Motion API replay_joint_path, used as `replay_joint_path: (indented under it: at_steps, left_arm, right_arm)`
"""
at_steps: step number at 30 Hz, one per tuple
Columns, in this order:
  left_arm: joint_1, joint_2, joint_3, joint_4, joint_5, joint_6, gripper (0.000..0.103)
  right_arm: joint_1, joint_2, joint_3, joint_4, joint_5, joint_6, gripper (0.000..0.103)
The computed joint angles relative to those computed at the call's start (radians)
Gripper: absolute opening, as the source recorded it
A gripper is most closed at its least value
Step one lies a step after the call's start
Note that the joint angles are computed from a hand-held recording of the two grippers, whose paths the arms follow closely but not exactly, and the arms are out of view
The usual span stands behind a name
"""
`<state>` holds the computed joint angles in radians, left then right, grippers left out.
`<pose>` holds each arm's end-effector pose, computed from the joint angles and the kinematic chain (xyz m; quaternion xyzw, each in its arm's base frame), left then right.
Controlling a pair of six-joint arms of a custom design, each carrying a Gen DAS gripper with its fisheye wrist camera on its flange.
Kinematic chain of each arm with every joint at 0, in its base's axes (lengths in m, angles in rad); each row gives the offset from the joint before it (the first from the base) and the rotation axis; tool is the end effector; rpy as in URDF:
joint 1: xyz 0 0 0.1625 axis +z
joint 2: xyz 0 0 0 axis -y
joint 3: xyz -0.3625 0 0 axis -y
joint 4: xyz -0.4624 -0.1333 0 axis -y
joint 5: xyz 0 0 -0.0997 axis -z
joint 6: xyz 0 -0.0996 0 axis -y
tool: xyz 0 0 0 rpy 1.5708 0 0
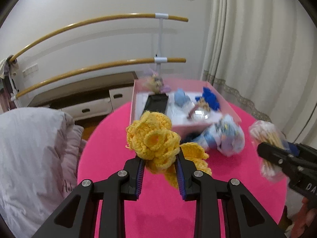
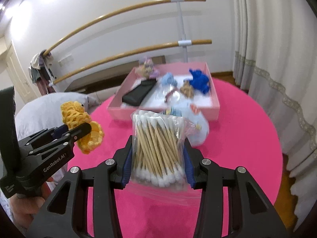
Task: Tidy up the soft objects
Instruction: 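Carry the yellow toy and swab bag into the pink box and open both tools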
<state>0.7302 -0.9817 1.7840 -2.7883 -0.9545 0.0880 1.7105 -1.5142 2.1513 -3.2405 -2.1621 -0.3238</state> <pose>-0.3546 -0.5736 0.0973 0.3616 0.8617 -0.2917 0.2038 0.1486 -0.4985 0.2926 0.0511 -0.8427 0.4470 0.2957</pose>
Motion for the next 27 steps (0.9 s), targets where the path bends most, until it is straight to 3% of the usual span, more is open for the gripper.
replay_joint_path:
  at_steps: [10,27]
  left_arm:
    - [0.004,0.109,-0.200,0.001,-0.022,0.073,0.025]
    - [0.061,0.468,-0.728,0.184,-0.054,0.128,0.026]
  right_arm:
    - [0.006,0.053,-0.185,0.047,0.014,-0.082,0.041]
    - [-0.078,0.237,-0.550,0.324,0.088,-0.034,0.041]
